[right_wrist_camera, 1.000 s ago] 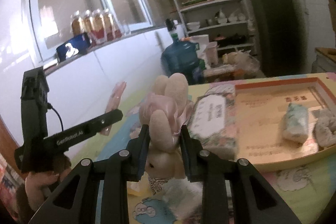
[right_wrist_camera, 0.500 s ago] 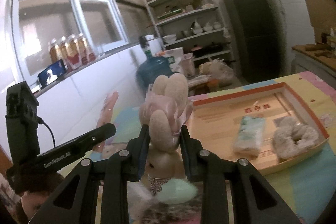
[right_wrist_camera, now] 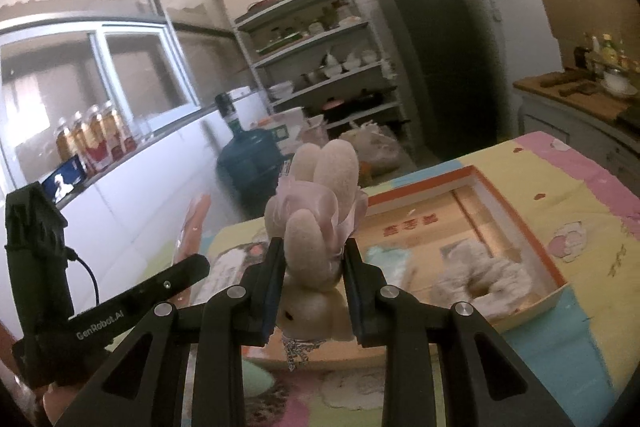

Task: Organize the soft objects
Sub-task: 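Carry the towel and bunny over the tray and lower them inside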

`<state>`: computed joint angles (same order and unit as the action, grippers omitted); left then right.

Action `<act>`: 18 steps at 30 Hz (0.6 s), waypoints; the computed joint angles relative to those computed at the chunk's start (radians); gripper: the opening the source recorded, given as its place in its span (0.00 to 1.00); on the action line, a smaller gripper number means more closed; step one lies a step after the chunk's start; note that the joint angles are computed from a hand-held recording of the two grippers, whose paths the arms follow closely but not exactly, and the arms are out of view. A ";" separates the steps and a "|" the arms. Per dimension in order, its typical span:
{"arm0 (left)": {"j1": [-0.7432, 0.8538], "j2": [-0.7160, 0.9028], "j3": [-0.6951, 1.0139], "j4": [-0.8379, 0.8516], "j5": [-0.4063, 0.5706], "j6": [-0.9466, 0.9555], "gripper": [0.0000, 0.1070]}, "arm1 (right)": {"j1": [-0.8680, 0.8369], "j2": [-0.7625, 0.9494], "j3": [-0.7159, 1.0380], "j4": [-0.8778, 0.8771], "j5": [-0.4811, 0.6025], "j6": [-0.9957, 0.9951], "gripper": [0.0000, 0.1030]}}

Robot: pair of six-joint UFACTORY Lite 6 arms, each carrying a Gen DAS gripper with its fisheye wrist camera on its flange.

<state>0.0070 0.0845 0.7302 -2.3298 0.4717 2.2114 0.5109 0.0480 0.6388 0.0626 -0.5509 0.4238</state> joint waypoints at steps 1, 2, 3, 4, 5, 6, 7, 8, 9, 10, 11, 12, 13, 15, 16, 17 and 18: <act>-0.021 0.014 0.012 -0.030 -0.009 0.018 0.38 | -0.021 -0.001 -0.002 -0.027 -0.001 0.017 0.28; -0.044 0.029 0.026 -0.066 -0.019 0.042 0.38 | -0.041 -0.001 -0.004 -0.053 -0.002 0.033 0.28; -0.064 0.042 0.038 -0.100 -0.028 0.065 0.38 | -0.059 0.003 0.000 -0.077 0.000 0.047 0.28; -0.081 0.058 0.054 -0.124 -0.038 0.080 0.38 | -0.079 0.009 0.004 -0.102 -0.001 0.061 0.28; -0.097 0.076 0.070 -0.149 -0.045 0.096 0.38 | -0.097 0.012 0.006 -0.125 -0.002 0.074 0.28; -0.111 0.088 0.079 -0.176 -0.052 0.114 0.38 | -0.117 0.017 0.008 -0.150 -0.003 0.089 0.28; -0.126 0.107 0.094 -0.212 -0.062 0.139 0.38 | -0.140 0.024 0.013 -0.179 -0.004 0.106 0.28; -0.139 0.125 0.111 -0.240 -0.071 0.158 0.38 | -0.150 0.033 0.021 -0.191 -0.003 0.114 0.29; -0.149 0.141 0.124 -0.260 -0.078 0.171 0.38 | -0.172 0.046 0.031 -0.222 -0.003 0.134 0.28; -0.157 0.159 0.141 -0.280 -0.087 0.186 0.38 | -0.186 0.054 0.035 -0.242 -0.006 0.146 0.28; -0.167 0.181 0.162 -0.311 -0.100 0.211 0.38 | -0.201 0.066 0.044 -0.261 -0.007 0.158 0.29; -0.175 0.196 0.176 -0.344 -0.109 0.239 0.38 | -0.214 0.081 0.055 -0.278 -0.008 0.168 0.29; -0.186 0.218 0.198 -0.383 -0.122 0.273 0.38 | -0.227 0.096 0.066 -0.296 -0.010 0.178 0.29; -0.203 0.253 0.236 -0.444 -0.144 0.322 0.38 | -0.254 0.126 0.090 -0.335 -0.014 0.202 0.28; -0.210 0.271 0.255 -0.475 -0.155 0.349 0.38 | -0.266 0.142 0.102 -0.352 -0.016 0.212 0.28; -0.221 0.282 0.267 -0.517 -0.166 0.383 0.38 | -0.274 0.153 0.111 -0.363 -0.017 0.217 0.28; -0.228 0.294 0.279 -0.551 -0.175 0.413 0.38 | -0.283 0.169 0.124 -0.378 -0.016 0.225 0.29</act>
<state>-0.2212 0.3780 1.0090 -2.8805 0.2967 2.6247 0.2276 0.2174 0.7632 -0.3159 -0.5672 0.6484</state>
